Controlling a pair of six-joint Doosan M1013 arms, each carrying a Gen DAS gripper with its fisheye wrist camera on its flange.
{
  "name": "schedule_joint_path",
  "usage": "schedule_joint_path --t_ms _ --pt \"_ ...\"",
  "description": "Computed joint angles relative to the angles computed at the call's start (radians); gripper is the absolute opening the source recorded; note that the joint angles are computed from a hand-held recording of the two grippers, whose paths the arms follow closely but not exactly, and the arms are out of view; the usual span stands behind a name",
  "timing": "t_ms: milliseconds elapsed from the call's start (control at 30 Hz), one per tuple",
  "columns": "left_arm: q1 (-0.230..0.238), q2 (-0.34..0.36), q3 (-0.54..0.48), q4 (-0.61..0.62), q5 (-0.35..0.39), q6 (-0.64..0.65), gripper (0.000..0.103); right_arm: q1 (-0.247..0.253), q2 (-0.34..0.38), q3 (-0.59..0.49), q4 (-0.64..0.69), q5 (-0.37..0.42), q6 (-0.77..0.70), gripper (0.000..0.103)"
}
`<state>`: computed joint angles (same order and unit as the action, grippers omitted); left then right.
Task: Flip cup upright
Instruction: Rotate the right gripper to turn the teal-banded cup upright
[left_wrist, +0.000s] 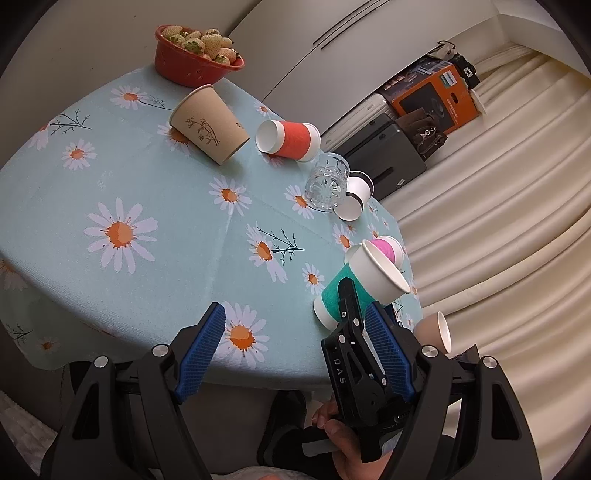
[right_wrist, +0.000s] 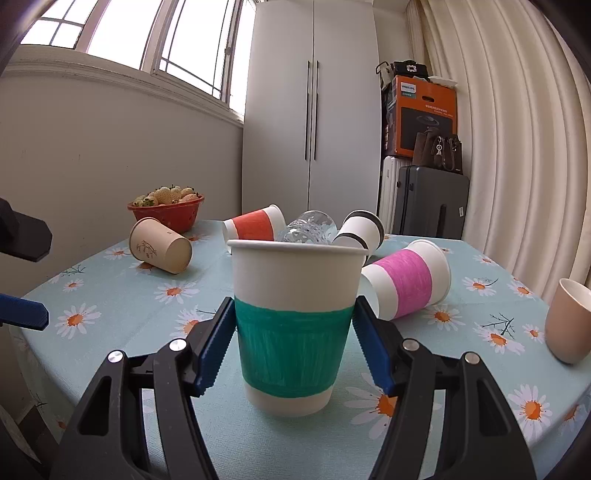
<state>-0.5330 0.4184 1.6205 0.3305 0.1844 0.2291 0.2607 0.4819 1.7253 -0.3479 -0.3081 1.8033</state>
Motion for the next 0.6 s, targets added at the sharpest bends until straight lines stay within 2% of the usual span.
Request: schedule_joint_path --t_ms 233,333,400,600 --pt "0.001 0.003 -0.003 -0.026 0.003 0.024 0.076 0.0 -0.002 -0.006 -0.091 0.032 0.11 0.066" --pt "0.001 0.004 -0.005 -0.039 0.003 0.038 0.076 0.0 -0.005 -0.006 -0.14 0.036 0.161 0.072" --pt "0.002 0.006 -0.006 -0.06 0.004 0.058 0.076 -0.001 -0.006 -0.009 -0.21 0.051 0.234 0.073" --pt "0.003 0.009 -0.011 -0.063 0.014 0.073 0.076 0.001 -0.018 0.002 -0.169 0.058 0.185 0.077"
